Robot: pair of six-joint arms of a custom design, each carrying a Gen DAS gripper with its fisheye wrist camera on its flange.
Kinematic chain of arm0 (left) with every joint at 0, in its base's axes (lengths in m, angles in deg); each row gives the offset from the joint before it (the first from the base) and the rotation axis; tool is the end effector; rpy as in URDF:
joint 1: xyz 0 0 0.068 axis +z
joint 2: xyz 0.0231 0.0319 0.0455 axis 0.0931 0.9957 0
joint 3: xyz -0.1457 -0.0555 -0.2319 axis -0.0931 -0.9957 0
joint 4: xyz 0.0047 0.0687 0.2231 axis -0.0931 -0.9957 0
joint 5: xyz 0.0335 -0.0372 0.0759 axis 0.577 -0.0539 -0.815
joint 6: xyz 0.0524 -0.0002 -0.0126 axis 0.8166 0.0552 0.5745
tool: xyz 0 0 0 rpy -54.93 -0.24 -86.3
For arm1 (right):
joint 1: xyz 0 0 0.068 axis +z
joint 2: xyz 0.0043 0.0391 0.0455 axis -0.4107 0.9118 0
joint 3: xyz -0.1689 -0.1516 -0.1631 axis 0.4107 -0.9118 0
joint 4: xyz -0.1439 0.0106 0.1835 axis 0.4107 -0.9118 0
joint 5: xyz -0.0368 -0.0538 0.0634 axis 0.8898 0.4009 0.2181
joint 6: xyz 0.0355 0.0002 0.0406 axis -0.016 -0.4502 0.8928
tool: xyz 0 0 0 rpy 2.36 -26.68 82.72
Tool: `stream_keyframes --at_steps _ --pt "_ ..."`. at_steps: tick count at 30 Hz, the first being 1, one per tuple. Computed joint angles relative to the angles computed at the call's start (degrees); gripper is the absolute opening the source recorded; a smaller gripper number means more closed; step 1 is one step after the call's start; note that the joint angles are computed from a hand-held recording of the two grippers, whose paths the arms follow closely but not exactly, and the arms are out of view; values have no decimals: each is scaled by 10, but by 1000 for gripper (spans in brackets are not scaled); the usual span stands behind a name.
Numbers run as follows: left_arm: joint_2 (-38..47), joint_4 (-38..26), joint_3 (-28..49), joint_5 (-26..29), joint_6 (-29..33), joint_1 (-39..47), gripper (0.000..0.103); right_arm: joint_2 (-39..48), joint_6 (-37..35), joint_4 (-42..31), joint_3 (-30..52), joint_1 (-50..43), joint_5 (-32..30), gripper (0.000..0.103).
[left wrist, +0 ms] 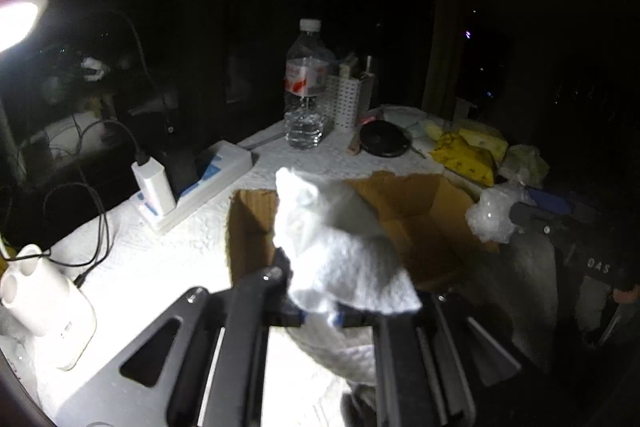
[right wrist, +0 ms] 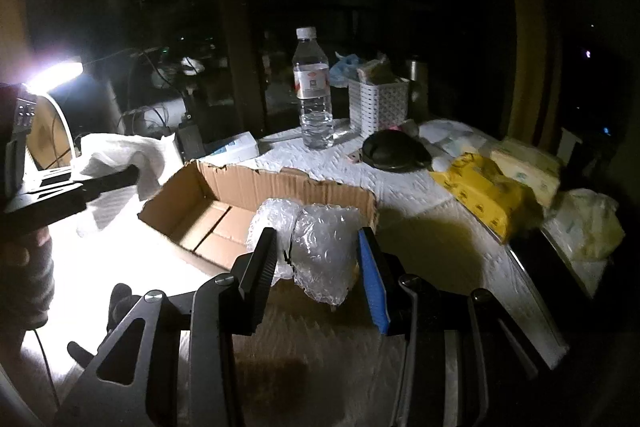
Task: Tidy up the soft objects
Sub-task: 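Carry the towel into the box and open the left tool while the right tool drops the bubble wrap in, then grasp the grey glove with the left tool while the right tool grasps the brown teddy bear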
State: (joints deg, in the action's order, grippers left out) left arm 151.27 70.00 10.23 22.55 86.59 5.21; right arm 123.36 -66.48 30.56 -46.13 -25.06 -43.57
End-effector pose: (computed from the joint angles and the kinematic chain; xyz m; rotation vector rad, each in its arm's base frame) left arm 0.2609 -0.0098 0.1486 0.1806 2.1736 -0.2725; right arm 0.2476 0.0083 0.1628 -0.3658 2.1439 0.2710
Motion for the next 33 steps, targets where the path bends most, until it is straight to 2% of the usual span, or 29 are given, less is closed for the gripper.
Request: stream_keyframes --at_steps 9,11,13,14,15,16,17,23,33 --pt "144 -6 96 -11 -18 -6 12 121 1 24 60 27 14 43" --pt "157 -14 108 -20 -12 -12 22 136 7 28 66 31 16 43" --pt "168 -13 114 -29 -13 -15 25 147 14 31 70 30 13 43" --pt "172 -12 115 -35 -14 -16 32 151 19 31 72 29 13 45" --pt "174 -15 118 -38 -14 -15 48 155 23 30 75 28 14 47" --pt "176 -20 123 -41 -16 -15 58 157 26 29 77 27 15 50" --pt "175 -11 119 -37 -22 -11 73 155 28 29 75 25 13 57" --pt "142 -2 95 -44 -15 -13 74 122 29 37 49 22 18 62" --pt "49 -10 33 -65 -9 -21 75 13 25 34 -38 -6 2 62"
